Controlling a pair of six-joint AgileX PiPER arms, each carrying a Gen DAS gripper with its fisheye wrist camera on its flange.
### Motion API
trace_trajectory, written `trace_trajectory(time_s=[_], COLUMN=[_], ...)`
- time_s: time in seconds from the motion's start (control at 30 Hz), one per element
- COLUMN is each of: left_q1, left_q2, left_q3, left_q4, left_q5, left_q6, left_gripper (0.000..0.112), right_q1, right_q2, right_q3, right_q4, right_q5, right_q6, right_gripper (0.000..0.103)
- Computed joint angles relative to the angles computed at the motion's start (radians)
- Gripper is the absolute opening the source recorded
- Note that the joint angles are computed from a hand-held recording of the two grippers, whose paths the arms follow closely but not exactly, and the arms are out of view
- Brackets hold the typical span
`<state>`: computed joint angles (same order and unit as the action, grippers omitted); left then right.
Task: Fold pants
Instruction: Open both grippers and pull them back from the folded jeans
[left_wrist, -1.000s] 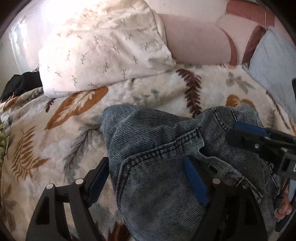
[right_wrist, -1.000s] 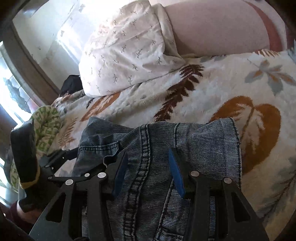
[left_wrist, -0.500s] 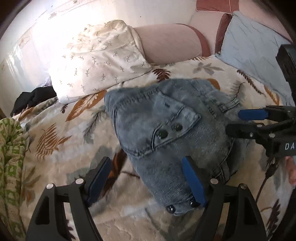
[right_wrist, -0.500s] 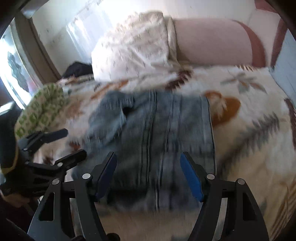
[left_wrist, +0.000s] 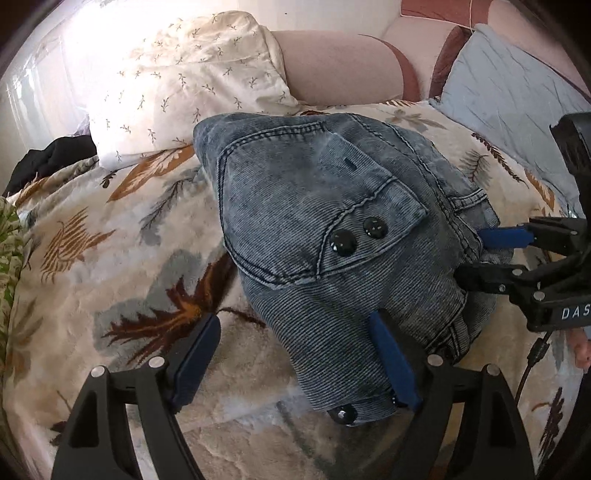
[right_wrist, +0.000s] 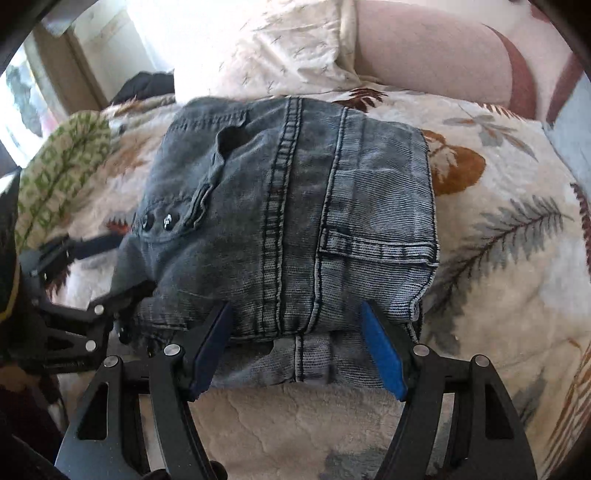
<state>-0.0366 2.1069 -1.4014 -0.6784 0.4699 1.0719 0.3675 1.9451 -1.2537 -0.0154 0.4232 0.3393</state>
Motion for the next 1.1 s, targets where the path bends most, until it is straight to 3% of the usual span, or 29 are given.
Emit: trace_trajectory(time_s=[0.17,0.23,0.3,0.43,0.5,0.57,0.7,0.8,0.93,1.1], left_q1=[-0.003,-0.002,0.005,0.012,0.013,0.012,0.017,0.024,0.037,0.044], left_q2=[-0.013,-0.017,-0.020,-0.022,-0.017,-0.016,-0.018,-0.024,-0.036,-0.057], left_q3=[0.019,0.025,0.026,0.023,0.005,-0.001,-0.005,0.003,0.017,0.056], left_q4=[0.001,-0.006,-0.025,-0.024,0.009,0.023,0.027,0.022,0.000,-0.036], left_q5=[-0.028,-0.033,-0.026,-0.013,0.007,0.017,0.034,0.045,0.078,0.062], left_q6=[0.013,0.019,0.020,-0.006,-0.053,-0.075,-0.083,-0.081,-0.066,-0.041], left_gripper=[0.086,0.086,0.086,0.086,0.086,0.086,0.086,0.086,0.086,0.086], right_q1=[0.013,0.046,0.049,-0.004,-0.037,-0.049,-0.012,0.028,0.005,0.036], right_q2=[0.001,0.011,0.003,-0.049,-0.104,-0.131,-0.074,0.025,0.015,0.020], right_q3=[-0.009,-0.010,0.001,0.001,0.031,0.043,-0.004,-0.087,-0.060,-0.060], right_q4=[-0.021,-0.137,-0.138,0.087,0.258,0.322,0.130,-0.051,0.026,-0.090], right_q5=[0.062,0.066,0.048,0.077,0.043,0.011,-0.036,0.019,0.052,0.079], right_q6=[0.007,0.086,0.076,-0.163,-0.310,-0.358,-0.146,-0.001,-0.066,0.025], right_gripper=[0.071,0.072,0.077,0.074,0.074,0.074,0.074,0.074,0.074,0.074])
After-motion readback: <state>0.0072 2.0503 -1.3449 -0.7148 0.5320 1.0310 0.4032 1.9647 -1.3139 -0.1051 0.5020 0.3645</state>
